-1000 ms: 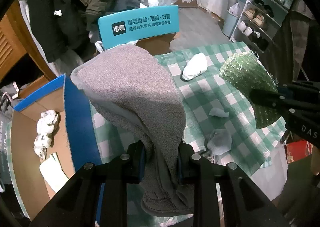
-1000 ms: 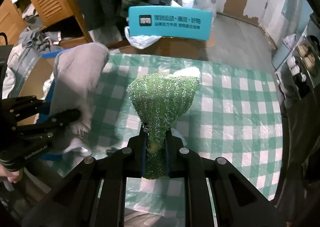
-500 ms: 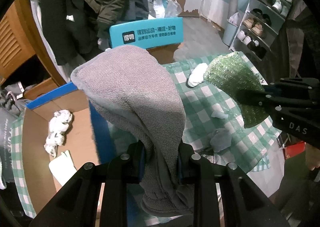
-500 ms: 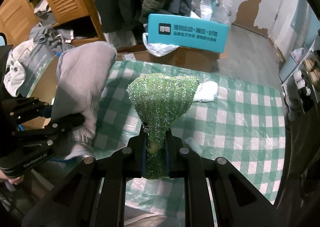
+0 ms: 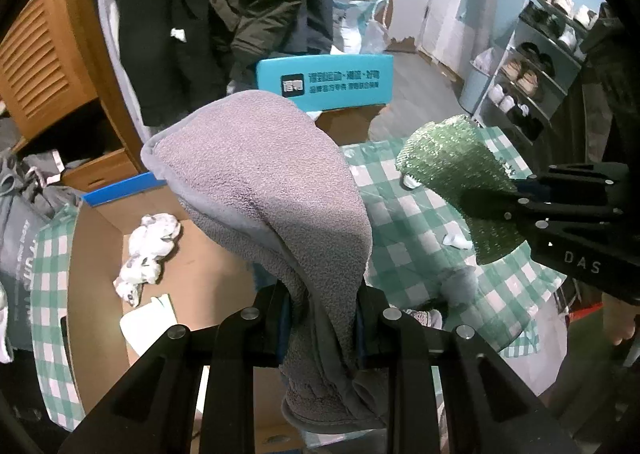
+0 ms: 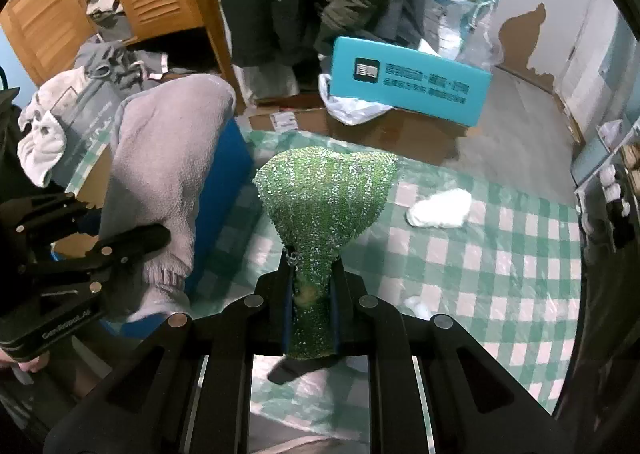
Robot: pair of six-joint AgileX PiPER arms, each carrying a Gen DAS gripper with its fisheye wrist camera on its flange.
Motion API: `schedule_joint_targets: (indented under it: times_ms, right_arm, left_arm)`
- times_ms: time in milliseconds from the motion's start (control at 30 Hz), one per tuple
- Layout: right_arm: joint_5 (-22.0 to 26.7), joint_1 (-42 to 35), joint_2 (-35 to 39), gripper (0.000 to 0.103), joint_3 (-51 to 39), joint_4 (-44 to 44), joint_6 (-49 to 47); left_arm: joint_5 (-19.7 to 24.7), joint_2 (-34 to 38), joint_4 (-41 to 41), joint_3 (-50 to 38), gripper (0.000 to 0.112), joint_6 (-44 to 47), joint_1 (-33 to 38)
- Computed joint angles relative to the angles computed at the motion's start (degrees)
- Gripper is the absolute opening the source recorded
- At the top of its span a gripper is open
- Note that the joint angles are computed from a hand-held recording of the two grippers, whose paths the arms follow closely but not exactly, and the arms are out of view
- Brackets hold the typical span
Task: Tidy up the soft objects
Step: 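Lift the towel and scrubber and carry them over the cardboard box with both tools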
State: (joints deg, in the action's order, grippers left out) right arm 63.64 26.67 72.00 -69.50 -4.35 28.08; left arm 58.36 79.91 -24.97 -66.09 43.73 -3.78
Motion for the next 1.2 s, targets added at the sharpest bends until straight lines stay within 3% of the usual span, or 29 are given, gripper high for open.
schedule_joint_targets:
  times_ms: [500, 1200]
  right_arm:
    - [0.86, 6.31, 9.39, 0.013, -9.88, -1.16, 1.54]
    - [3.94, 12.36, 25.87, 0.013, -28.39, 0.94, 0.88]
  left_arm:
    - [3.38, 1.86, -3.87, -3.36, 0.025, 5.3, 10.24]
    - [3.57, 7.34, -3.74, -7.52, 0.025, 9.33, 20.44]
